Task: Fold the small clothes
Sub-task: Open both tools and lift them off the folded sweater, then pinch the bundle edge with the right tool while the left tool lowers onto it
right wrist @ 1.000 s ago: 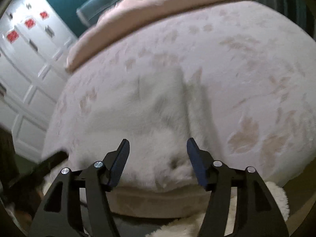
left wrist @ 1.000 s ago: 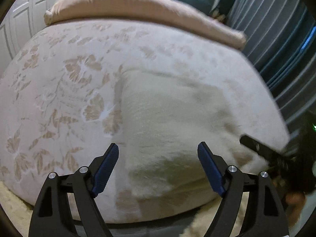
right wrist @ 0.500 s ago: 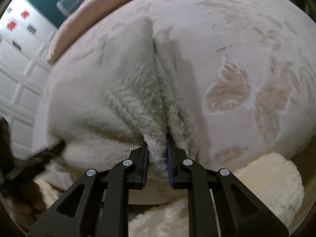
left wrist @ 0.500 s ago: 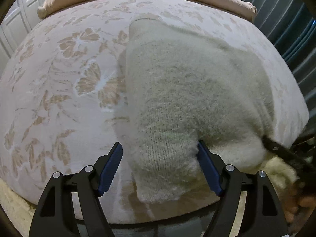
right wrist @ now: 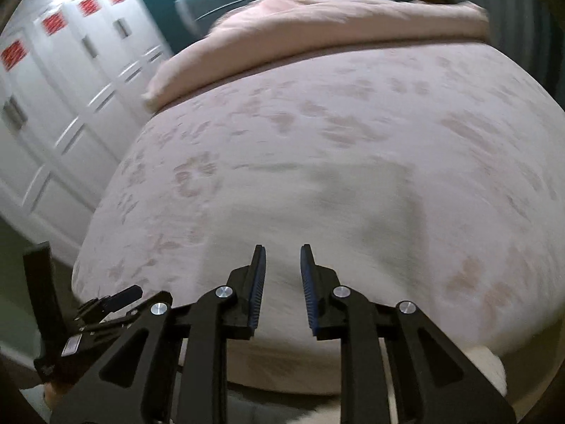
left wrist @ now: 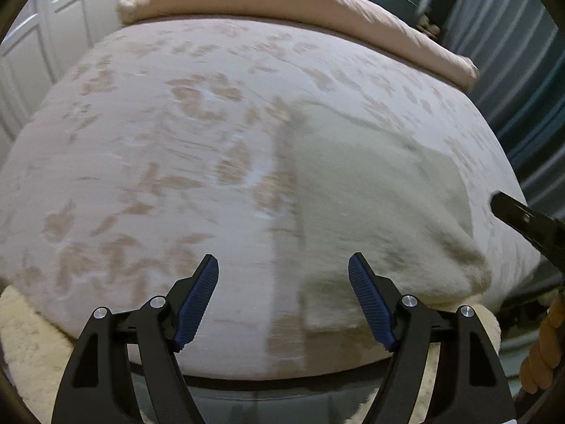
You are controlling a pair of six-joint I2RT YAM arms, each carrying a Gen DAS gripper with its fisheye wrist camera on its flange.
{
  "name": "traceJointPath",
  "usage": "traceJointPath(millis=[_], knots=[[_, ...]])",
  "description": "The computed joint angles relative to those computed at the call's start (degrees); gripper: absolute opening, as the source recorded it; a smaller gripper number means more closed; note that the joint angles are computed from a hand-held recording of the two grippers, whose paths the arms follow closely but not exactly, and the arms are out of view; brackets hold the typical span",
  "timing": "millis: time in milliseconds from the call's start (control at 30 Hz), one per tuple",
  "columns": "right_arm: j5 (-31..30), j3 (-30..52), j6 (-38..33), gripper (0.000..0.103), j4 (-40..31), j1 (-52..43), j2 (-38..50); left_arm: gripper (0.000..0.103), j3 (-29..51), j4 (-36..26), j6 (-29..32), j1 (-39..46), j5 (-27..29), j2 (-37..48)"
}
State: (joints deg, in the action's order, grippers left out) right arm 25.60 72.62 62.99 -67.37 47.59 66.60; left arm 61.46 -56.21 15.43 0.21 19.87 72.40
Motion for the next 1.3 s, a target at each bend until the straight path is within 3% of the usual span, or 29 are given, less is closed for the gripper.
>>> traceJointPath(millis=[67,100,133,167,233,333,433,533,600,667,733,800,867,967,1000,1100,1267,1300], knots=[[-4.8,-0.1,-4.7,0.020,5.0,-2.6,4.8,0.074,0.9,-0.1,1.0,2.2,-0.9,0.4],[-9.2,-1.4,-7.2,0.020,8.5,-4.4,7.6,0.074,1.3,-0.1,1.2,3.2,-1.1,0.7],[-17.6,-5.0,-9.7,0.020,13.8,-6.7,11.2,0.074,1.4,-0.1,1.5,4.2,-0.9,0.8],[-20.5,-6.9,-9.7,0.020,16.6,-7.2,13.7,0.074,1.6,-0.4,1.6,5.1,-0.9,1.3],[-19.1,-9.9,-8.8,0.018,20.5,-5.9,13.7,0.074,1.9,-1.2,2.3,5.9,-0.3,2.1],[-14.0,-3.1,-6.0,0.019,11.7,-4.0,10.6,0.074,1.7,-1.4,2.8,6.2,0.0,2.0],[-9.7,-4.6,-1.3,0.019,7.2,-2.1,5.1,0.074,1.2,-1.5,1.9,4.8,0.6,1.8],[-13.0,-13.5,1.0,0.016,6.0,-3.2,2.9,0.074,0.9,-1.2,-0.2,1.7,1.1,1.7],[-13.4,-15.9,4.4,0.017,6.3,-1.9,-3.4,0.074,0.6,-1.1,-1.7,-1.3,0.9,1.3],[-8.1,-13.4,8.1,0.022,2.0,0.6,-7.3,0.074,0.5,-0.4,-2.7,-4.2,0.2,0.9],[-2.3,-11.5,10.5,0.040,-2.7,0.8,-11.1,0.074,0.3,-0.1,-3.7,-6.7,0.3,0.5],[-0.4,-11.2,8.6,0.052,-5.2,-3.5,-14.0,0.074,-0.3,1.0,-5.3,-9.9,-0.4,0.1],[-1.4,-13.1,4.2,0.055,-5.0,-10.7,-15.4,0.074,-0.9,2.1,-7.2,-13.2,-1.7,0.4],[-8.8,-18.7,-6.2,0.056,2.3,-23.2,-15.5,0.074,-1.2,3.2,-9.7,-16.5,-3.3,1.1],[-11.7,-20.5,-8.9,0.056,5.6,-26.3,-14.0,0.074,-1.4,3.5,-10.5,-17.4,-3.8,1.3],[-14.5,-22.6,-11.9,0.009,8.5,-27.3,-13.2,0.074,-1.0,3.2,-11.6,-18.9,-5.3,1.8],[-3.9,-17.0,-1.9,0.008,2.3,-17.3,-22.4,0.075,-2.0,4.8,-12.3,-20.1,-7.5,1.4],[-4.4,-18.3,-1.5,0.008,1.5,-17.7,-23.2,0.075,-2.2,5.1,-12.6,-20.3,-7.6,2.0]])
